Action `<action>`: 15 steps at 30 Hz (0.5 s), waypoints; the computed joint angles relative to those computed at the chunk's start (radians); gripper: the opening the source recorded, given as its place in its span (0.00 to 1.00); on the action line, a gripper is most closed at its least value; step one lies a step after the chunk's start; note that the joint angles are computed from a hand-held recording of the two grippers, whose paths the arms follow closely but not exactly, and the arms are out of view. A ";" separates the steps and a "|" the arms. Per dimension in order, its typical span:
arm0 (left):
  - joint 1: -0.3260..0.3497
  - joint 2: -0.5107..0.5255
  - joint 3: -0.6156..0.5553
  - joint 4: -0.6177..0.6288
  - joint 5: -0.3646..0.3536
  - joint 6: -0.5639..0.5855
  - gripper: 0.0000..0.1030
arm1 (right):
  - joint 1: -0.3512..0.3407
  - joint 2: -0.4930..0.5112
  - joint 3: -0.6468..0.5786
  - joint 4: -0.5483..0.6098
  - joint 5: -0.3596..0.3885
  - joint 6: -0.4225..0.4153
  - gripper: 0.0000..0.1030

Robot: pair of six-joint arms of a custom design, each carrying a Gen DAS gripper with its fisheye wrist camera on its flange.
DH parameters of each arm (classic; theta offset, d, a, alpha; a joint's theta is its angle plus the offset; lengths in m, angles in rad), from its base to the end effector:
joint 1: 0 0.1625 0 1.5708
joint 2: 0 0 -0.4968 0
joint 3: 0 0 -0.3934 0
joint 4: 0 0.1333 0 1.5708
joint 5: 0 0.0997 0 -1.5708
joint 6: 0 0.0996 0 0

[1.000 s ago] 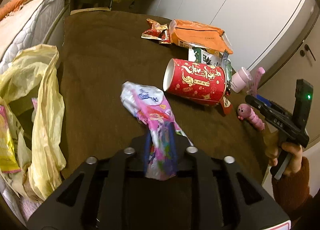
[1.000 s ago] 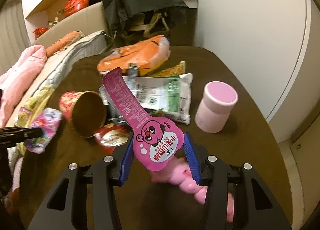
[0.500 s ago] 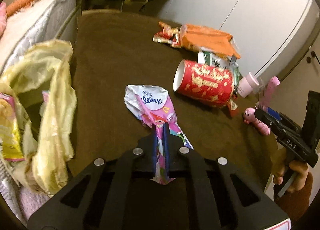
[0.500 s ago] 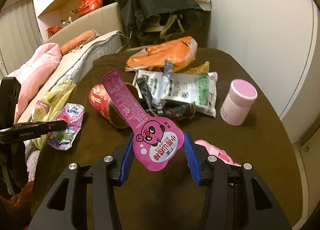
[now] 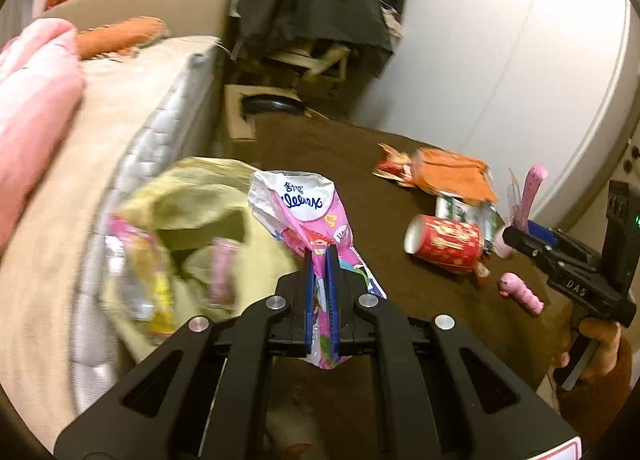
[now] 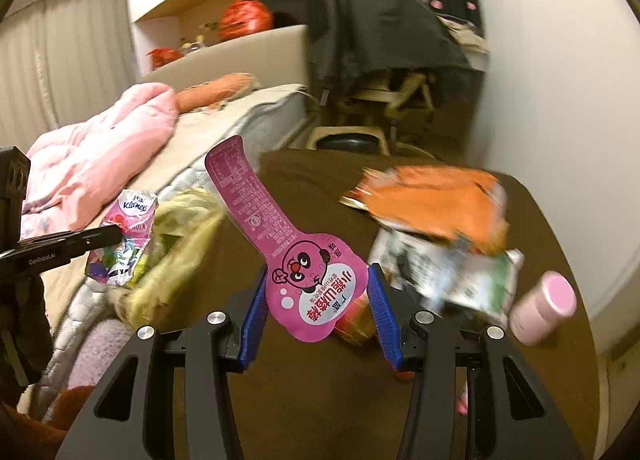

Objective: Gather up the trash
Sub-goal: 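Carry the Kleenex wrapper and pink toy watch to the yellow bag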

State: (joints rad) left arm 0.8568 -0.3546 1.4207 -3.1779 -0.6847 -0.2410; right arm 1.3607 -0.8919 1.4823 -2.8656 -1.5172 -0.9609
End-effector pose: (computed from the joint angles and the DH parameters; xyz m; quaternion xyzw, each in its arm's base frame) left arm -0.3478 -0.7228 -0.0120 0.0926 0.8732 -0.4043 0.2560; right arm -0.0269 -0.7909 0.3189 0.3526 -0.8695 0.3013 0.1696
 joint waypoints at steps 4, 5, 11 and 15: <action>0.007 -0.056 0.092 -0.068 0.045 0.001 0.05 | 0.045 0.022 -0.001 0.008 -0.003 -0.008 0.44; 0.010 -0.074 0.119 -0.087 0.054 -0.001 0.05 | 0.051 0.025 -0.001 0.011 -0.004 -0.006 0.44; 0.042 -0.158 0.239 -0.161 0.105 -0.016 0.05 | 0.095 0.058 0.005 0.014 -0.019 0.013 0.44; 0.069 -0.195 0.295 -0.182 0.114 -0.054 0.05 | 0.119 0.089 -0.001 0.020 -0.044 0.011 0.44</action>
